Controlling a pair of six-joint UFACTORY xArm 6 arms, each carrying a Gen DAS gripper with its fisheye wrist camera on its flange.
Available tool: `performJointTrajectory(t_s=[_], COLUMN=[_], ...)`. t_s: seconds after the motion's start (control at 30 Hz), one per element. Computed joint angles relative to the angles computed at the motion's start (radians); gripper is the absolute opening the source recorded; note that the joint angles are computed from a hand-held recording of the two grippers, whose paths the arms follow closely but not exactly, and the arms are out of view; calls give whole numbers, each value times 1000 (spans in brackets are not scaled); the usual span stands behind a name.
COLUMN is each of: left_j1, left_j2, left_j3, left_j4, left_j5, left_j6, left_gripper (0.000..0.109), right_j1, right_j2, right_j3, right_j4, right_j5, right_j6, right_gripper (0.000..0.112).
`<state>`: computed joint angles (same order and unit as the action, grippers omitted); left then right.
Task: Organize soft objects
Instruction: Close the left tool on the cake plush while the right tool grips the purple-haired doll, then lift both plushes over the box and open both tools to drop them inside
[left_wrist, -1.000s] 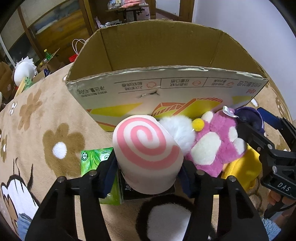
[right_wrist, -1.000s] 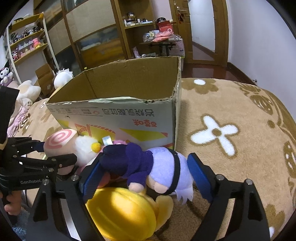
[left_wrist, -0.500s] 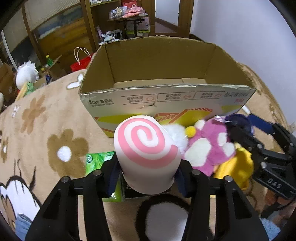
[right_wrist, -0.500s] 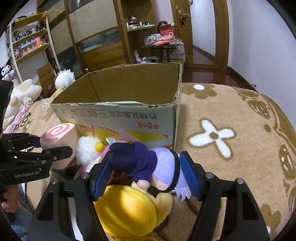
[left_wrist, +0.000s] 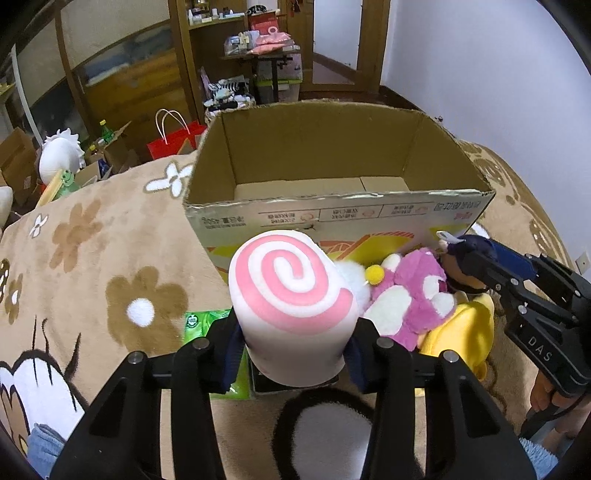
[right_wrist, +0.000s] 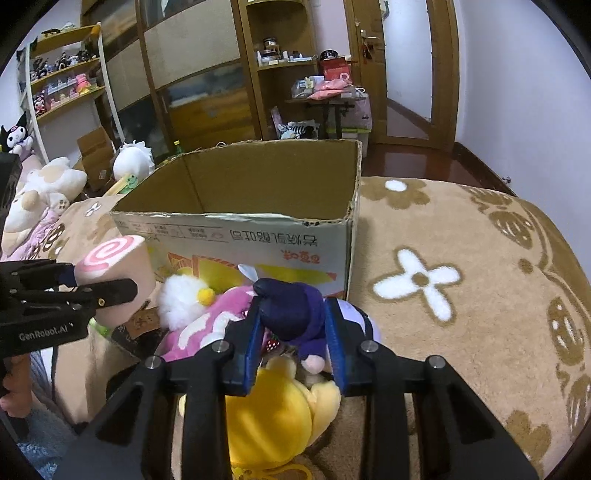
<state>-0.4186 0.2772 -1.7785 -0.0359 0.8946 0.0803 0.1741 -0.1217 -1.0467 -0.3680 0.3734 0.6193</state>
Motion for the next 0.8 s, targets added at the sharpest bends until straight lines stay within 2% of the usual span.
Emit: performJointTrajectory(t_s=[0.17,0.5,0.8], left_j1=[1,16,9], left_j2=[-44,-135,-180], left_j3=[50,157,207], left_j4=[19,18,35], left_j5=[-62,-211,-301], left_j6=[-15,-33,-29], left_gripper=[44,44,44], right_j1=[0,-4,13], right_j2=[-25,-110,-169], right_j3=[6,45,27], right_j4=[-85,-209,-441], right_j5=[14,-30,-88], right_j6=[70,209,414], right_gripper=[29,28,28])
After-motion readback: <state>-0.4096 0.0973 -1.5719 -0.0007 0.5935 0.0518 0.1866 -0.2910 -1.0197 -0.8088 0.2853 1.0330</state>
